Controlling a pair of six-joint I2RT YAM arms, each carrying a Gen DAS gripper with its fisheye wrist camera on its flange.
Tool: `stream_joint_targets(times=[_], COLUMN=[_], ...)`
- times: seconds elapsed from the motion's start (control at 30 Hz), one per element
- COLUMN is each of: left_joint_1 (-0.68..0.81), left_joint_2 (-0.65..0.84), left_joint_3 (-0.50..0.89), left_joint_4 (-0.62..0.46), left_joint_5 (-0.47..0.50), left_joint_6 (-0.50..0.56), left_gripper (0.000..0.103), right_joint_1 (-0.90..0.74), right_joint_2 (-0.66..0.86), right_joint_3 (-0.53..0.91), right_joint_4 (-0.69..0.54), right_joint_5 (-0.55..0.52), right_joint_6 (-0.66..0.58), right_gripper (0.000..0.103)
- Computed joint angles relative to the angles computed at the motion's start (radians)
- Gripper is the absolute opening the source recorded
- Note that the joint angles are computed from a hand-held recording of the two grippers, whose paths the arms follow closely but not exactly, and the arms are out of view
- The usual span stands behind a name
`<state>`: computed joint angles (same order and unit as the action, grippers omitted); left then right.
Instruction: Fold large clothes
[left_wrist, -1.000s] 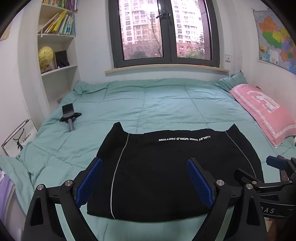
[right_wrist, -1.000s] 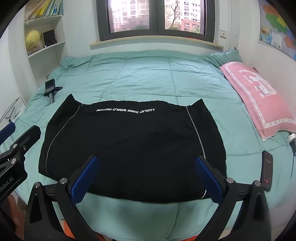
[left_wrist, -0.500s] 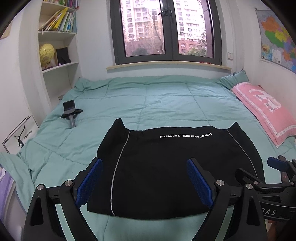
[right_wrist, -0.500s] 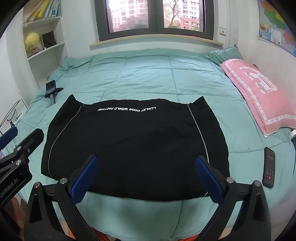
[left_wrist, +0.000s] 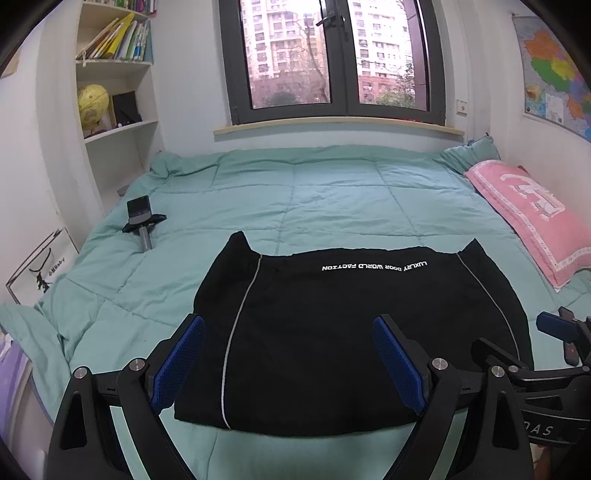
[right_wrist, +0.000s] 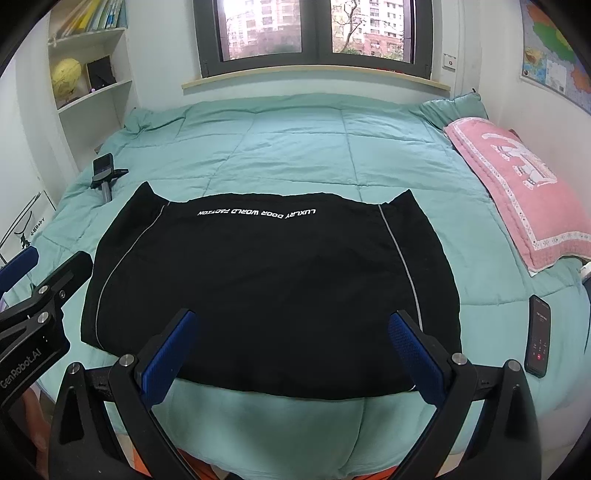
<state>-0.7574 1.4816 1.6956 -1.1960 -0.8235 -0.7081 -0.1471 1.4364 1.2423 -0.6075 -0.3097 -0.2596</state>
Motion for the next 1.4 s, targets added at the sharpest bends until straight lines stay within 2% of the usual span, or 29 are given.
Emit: stream_joint_targets(times=[0.5,1.4], left_joint_1=[-0.015,0.031], left_joint_2=[0.059,0.05], left_joint_3=[0.06,0.027], left_joint_4=[-0.018,-0.001], left_joint_5=[-0.01,0.047], left_joint_6=[0.018,0.027], left_gripper=[0.092,0.092], right_joint_1=[-0.039,-0.015], right_joint_2=[0.028,0.062], right_joint_3=[0.04,0.046], right_joint_4=[-0.011,-0.019], right_joint_5=[-0.012,0.01], right_joint_6=[-0.007,-0.018], right_gripper=[0.103,0.103])
